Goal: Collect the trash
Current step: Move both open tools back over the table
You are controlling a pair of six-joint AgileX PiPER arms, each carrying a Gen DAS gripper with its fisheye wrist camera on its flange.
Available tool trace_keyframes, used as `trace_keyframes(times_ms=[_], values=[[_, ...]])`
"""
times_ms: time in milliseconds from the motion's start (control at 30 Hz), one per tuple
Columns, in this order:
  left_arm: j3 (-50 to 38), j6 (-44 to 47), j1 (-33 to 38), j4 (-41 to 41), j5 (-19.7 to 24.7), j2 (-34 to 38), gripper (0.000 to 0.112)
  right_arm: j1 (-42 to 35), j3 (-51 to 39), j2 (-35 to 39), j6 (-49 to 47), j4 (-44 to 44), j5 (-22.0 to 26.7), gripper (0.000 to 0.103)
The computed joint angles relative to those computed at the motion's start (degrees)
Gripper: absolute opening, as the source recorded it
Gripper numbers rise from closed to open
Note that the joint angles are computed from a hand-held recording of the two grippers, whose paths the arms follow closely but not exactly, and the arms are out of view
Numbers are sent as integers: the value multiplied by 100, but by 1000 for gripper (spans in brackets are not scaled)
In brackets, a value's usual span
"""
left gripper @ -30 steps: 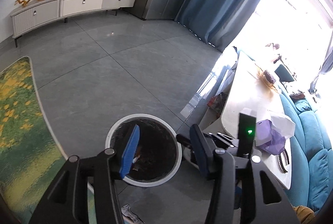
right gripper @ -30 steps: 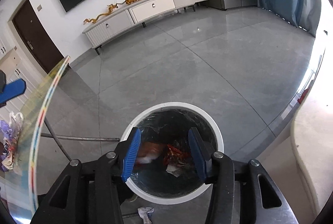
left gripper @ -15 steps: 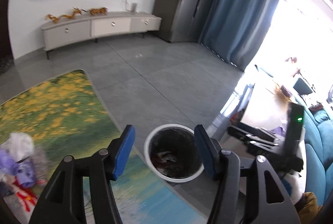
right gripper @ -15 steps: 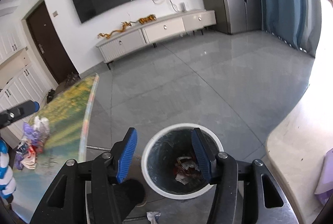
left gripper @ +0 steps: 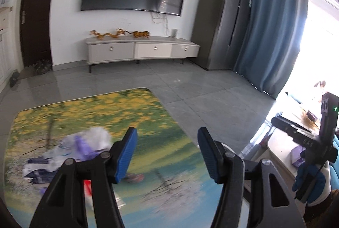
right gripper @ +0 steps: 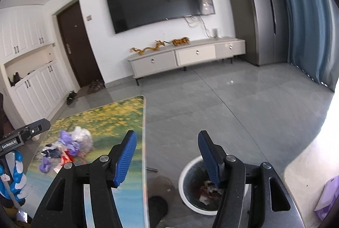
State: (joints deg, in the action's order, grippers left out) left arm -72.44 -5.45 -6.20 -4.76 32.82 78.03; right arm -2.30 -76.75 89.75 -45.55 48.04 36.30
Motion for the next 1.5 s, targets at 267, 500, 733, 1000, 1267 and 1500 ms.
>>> trace_keyframes(times_ms=[267,500,733,1000,1267,1500], values=[[770,1711,1921,-1349,262,-1140,57,748,-163,-243,726,-573,-209,58],[1125,3810,4170,-3128,864,-1546,57,1487,-413,-291,1528,-1326,-317,58],[1388,5430,5996,-4494,1555,-1325,57,2126,-703,-229,2446,-2234,-374,59],[1619,6536,7052,-5263,2116,-907,57,2809,-1171,26,3450,-3290,-198,59],[1745,6901,7177,-5497,2301,-514,57,3455,-1625,320,4288,-4297,18,59],[1867,7166,6908,-5376,2331,-252,57,3593,-1998,863,4406,-4319,194,59]])
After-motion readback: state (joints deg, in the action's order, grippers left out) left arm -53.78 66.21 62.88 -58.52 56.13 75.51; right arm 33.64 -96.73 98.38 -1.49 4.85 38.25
